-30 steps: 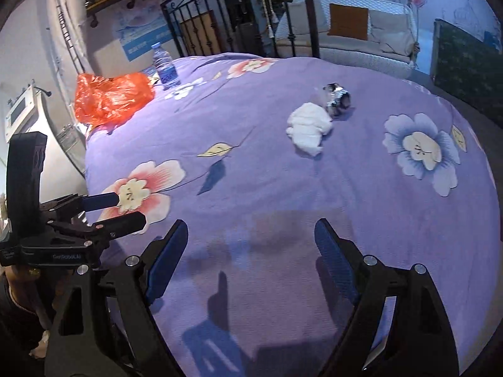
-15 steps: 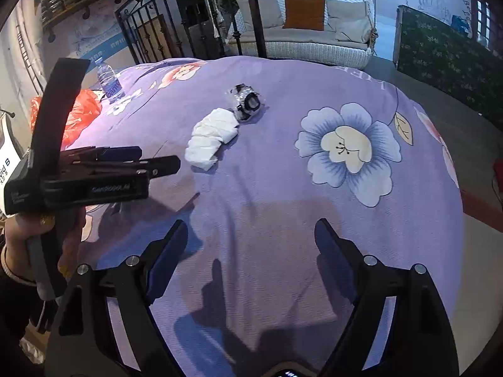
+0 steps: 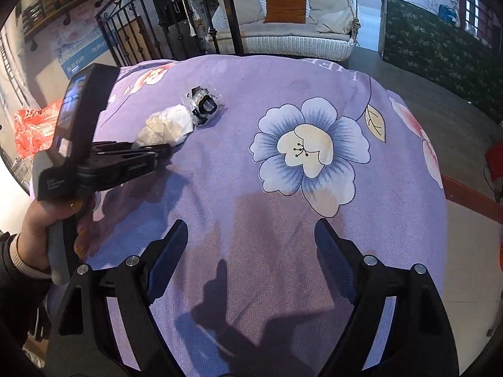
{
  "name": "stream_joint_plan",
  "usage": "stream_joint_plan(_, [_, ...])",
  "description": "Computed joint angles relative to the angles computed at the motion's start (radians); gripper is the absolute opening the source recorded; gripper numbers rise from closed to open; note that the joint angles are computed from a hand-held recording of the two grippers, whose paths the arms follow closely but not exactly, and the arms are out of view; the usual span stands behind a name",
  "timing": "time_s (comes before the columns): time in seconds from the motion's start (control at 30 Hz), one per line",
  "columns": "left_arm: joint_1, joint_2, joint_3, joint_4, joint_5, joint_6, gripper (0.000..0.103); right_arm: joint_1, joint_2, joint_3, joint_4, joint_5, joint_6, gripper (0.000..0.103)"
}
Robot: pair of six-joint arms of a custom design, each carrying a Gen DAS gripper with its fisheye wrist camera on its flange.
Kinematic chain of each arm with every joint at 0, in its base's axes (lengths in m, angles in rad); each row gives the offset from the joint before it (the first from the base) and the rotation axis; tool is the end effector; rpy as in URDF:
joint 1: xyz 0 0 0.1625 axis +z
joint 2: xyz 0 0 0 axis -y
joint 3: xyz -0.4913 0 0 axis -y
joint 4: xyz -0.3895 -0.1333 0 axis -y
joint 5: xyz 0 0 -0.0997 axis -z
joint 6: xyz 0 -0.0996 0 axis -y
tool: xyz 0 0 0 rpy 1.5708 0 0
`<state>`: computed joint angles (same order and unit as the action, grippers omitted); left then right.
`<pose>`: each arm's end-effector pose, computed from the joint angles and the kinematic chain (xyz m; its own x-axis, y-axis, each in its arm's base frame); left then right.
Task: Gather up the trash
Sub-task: 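Grasp the clear plastic wrapper with the right tool, then carry the white tissue and clear wrapper toward the black bin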
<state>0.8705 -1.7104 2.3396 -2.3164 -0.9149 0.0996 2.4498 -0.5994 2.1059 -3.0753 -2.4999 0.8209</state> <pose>-0.0802 -0.3963 0.3530 -0.5848 0.5298 -0.6143 0.7017 0.7103 -0.0553 0.4425 -0.2971 -0.0088 -0.8229 0.1519 0.5474 -0.2464 0.7728 -0.5848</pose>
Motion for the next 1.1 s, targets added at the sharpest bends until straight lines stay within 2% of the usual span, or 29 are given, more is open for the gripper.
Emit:
stream_joint_plan(0.2, [-0.013,-0.102,-0.002,0.057,-0.022,0.012,0.007,-0.010,0.026,-0.064,0.012,-0.004,-0.054,0.082])
stream_joint_plan(0.4, [-0.009,-0.228,-0.004,0.114,-0.018,0.025,0.007,-0.028,0.071,-0.153,0.009,0.004,-0.161,0.082])
stream_joint_plan(0.5, [0.007,-0.282,-0.024,0.181,-0.037,0.012,0.007,-0.048,0.095,-0.199,0.005,0.018,-0.210,0.082])
stream_joint_plan(0.7, [-0.002,-0.385,-0.056,0.287,-0.042,-0.026,0.007,-0.090,0.143,-0.318,0.093,0.018,-0.284,0.070])
stream_joint_plan(0.8, [-0.001,-0.415,-0.067,0.328,-0.055,-0.042,0.007,-0.113,0.163,-0.372,0.136,-0.009,-0.300,0.069])
stream_joint_plan(0.93, [-0.007,-0.444,-0.065,0.351,-0.032,-0.045,0.007,-0.141,0.187,-0.429,0.176,-0.054,-0.300,0.069])
stream_joint_plan(1.03, [0.010,-0.449,-0.070,0.358,-0.037,-0.035,0.007,-0.160,0.198,-0.459,0.211,-0.075,-0.299,0.062])
stream_joint_plan(1.1, [0.020,-0.454,-0.072,0.363,-0.038,-0.034,0.007,-0.168,0.202,-0.467,0.226,-0.076,-0.285,0.050])
